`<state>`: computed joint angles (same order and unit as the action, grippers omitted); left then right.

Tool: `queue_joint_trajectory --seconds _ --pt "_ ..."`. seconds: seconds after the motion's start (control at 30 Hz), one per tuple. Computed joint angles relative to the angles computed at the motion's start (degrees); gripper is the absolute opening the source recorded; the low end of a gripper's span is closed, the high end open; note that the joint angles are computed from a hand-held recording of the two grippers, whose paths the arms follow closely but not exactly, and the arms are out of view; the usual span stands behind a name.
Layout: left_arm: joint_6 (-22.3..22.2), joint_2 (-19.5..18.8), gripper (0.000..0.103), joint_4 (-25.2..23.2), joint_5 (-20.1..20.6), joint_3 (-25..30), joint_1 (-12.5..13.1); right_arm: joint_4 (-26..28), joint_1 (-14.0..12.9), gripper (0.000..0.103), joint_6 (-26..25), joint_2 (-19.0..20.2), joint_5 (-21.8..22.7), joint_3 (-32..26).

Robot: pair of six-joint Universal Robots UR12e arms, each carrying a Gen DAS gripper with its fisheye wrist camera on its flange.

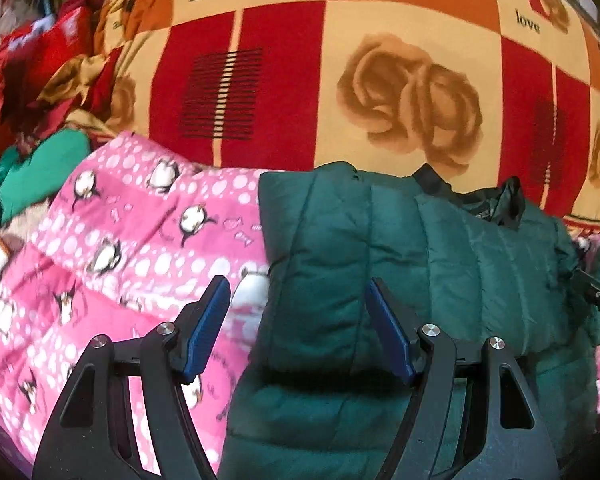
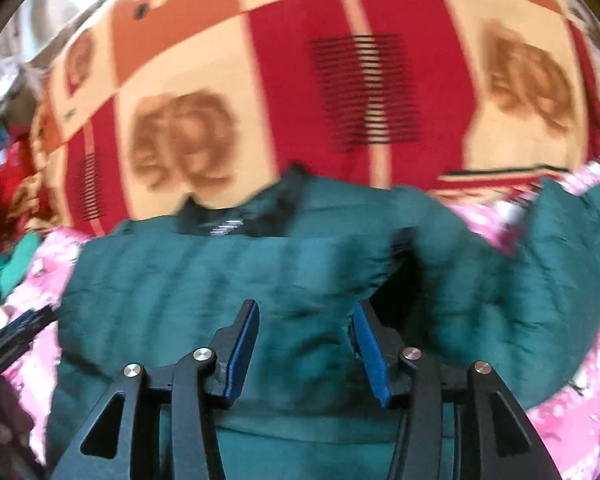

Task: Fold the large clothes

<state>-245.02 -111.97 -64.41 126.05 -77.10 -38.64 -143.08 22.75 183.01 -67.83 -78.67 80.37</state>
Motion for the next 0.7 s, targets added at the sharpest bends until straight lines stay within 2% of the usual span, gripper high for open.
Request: queue_joint_trajectory --seconds 0.13,0.23,0.3,0.37,0.4,0.43,0.53,0.7 --pt "1.4 -1.1 0.071 -0.1 -1.6 0.3 0.9 2.3 1.2 0.047 0.0 2.2 3.9 -2.5" --pt "1.1 -1.3 0.071 0.8 -3.7 -0.7 1.5 2.6 2.6 0.047 -1.7 4.0 1.4 -3.7" --pt "1.3 -1.6 0.076 0.6 -3.1 -0.6 1.4 2.9 3.2 0.048 -2.6 5.0 -0.8 -4.2" --pt "1.1 -2.2 0.079 -1.0 -1.8 0.2 1.1 0.8 3.3 0.061 -2.2 5.5 -2.2 -3.4" --pt "1.1 -2.2 0.079 -0.9 -1.9 0.2 1.1 -0.3 3.3 0.075 -1.7 5.6 -3.3 -3.0" --pt "1.2 -2.3 0.079 -0.8 -2.0 0.2 1.2 -0.8 3.3 0.084 -1.0 5.9 -3.9 -3.0" --pt "1.1 -2.2 0.079 -0.6 -2.2 0.0 1.2 -0.2 2.4 0.086 1.3 6.1 -2.2 -3.1" --pt "0.8 -2.2 0.079 -0.7 -2.1 -0.1 1.1 1.1 1.6 0.086 0.5 4.3 -2.0 -2.5"
